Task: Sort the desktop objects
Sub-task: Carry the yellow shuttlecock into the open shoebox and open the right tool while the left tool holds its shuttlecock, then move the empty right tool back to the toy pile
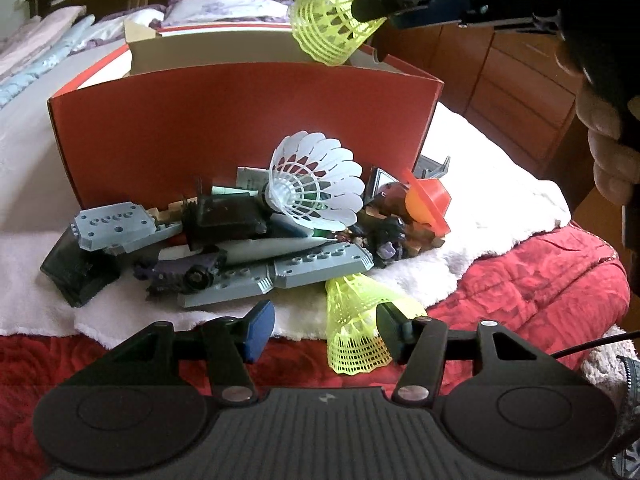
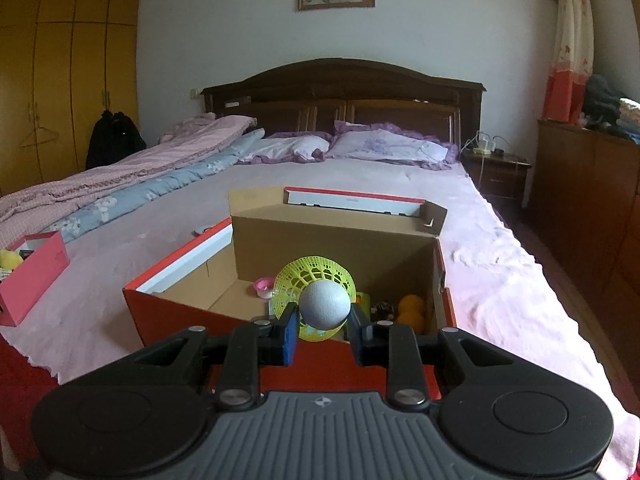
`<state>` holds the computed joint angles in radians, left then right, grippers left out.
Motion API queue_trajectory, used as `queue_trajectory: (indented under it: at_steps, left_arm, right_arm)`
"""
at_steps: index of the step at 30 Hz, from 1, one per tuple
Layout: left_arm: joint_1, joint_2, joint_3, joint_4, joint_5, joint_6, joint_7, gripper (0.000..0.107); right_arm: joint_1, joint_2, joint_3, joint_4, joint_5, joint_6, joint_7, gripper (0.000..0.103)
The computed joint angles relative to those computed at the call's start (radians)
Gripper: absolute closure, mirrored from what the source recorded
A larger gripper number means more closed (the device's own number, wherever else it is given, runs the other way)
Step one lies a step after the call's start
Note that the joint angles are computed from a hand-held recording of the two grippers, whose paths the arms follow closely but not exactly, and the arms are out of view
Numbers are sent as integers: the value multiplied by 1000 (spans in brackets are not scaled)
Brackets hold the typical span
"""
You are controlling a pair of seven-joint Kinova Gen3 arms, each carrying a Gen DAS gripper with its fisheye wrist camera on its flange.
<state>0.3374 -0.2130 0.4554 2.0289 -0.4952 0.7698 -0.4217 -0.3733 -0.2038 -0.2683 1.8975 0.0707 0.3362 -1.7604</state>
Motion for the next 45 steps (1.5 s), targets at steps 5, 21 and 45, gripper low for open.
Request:
queue_trajectory:
  at_steps: [5,21,45]
  left_arm:
    - [7,12,1,-4,-7,2,-1,50]
    - [17,13,-22,-3,-2,0,-4,49]
    - [34,24,-3,5,-30,-9,-32,48]
  right_arm:
    - [2,35,-3,-38,16,13,-4,75]
    - [-89,195,20,-180,230,93,-191,75]
    - [-63,84,39,-60,217,54,-254,51]
